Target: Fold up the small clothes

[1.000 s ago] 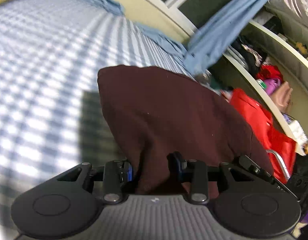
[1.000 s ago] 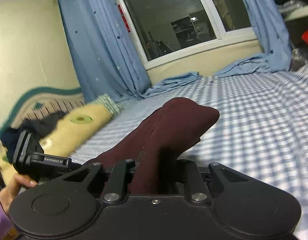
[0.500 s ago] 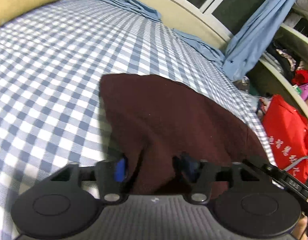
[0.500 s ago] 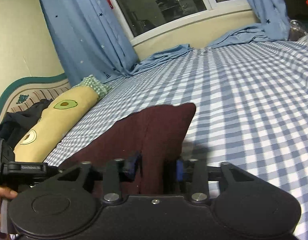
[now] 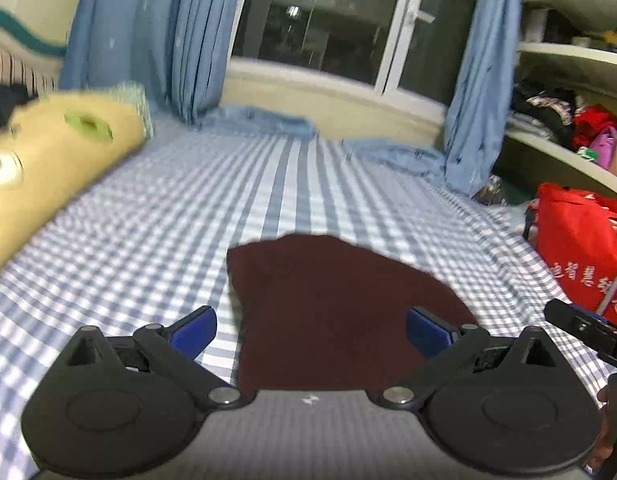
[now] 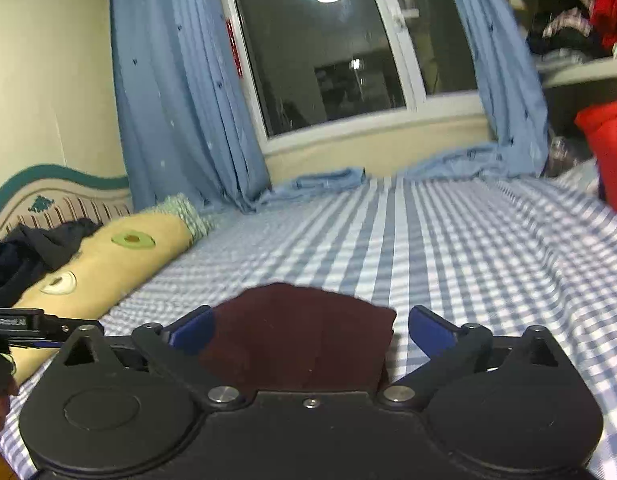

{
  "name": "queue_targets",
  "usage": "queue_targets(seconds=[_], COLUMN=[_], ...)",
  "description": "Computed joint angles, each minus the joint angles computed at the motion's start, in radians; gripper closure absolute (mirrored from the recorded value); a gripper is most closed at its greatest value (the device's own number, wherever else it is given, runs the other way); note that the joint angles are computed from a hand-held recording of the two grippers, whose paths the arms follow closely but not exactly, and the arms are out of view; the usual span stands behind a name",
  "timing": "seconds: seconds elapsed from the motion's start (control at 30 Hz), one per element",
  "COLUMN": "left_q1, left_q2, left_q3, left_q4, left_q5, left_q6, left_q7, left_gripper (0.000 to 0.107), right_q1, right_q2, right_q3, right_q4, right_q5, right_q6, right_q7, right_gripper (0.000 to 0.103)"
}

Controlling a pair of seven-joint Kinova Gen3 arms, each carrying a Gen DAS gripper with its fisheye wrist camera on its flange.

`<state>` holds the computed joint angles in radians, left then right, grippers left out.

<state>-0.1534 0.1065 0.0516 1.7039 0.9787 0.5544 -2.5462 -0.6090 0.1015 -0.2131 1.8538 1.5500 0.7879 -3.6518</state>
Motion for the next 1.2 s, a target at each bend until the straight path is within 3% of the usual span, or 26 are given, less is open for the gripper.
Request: queue_targets(seconds=[0.1,0.3,0.6,0.93,1.2], left_q1=[0.003,0.075,0.161,0.364,0.512], left_q2=[-0.118,-0.303,-0.472,-0.581,-0.589], left_q3=[-0.021,-0.131,-0.215,-0.336,-0.428], left_q4=[0.108,0.285,0.444,0.602,0.644], left_q5=[0.093,0.224,0.14,0.18,0.131], left_q6=[-0.028,-0.057,-0.112,-0.288,-0.385], left_q7=[-0.113,-0.261,-0.24,-0.352,-0.315], left_gripper=[0.005,0.005,0.005,0.005,0.005], right_q1=[-0.064,-0.183,-0.386,-0.533,-0.576], right_q2=[-0.03,-0.054,-0.002,0.052,0.081], right_q3=[-0.037,-0.126,-0.211,-0.215,-0.197], right_q4=[0.028,0.068,0.11,0.108,0.104], right_q5=[0.011,0.016,-0.035,-0.113,-0.141], right_q6=[0.122,0.366,0.685,0.834,0.853], right_q7=[0.015,0.014,-0.093,-0.173,-0.158], right_gripper=[0.001,0.0,0.0,0.0,0.0])
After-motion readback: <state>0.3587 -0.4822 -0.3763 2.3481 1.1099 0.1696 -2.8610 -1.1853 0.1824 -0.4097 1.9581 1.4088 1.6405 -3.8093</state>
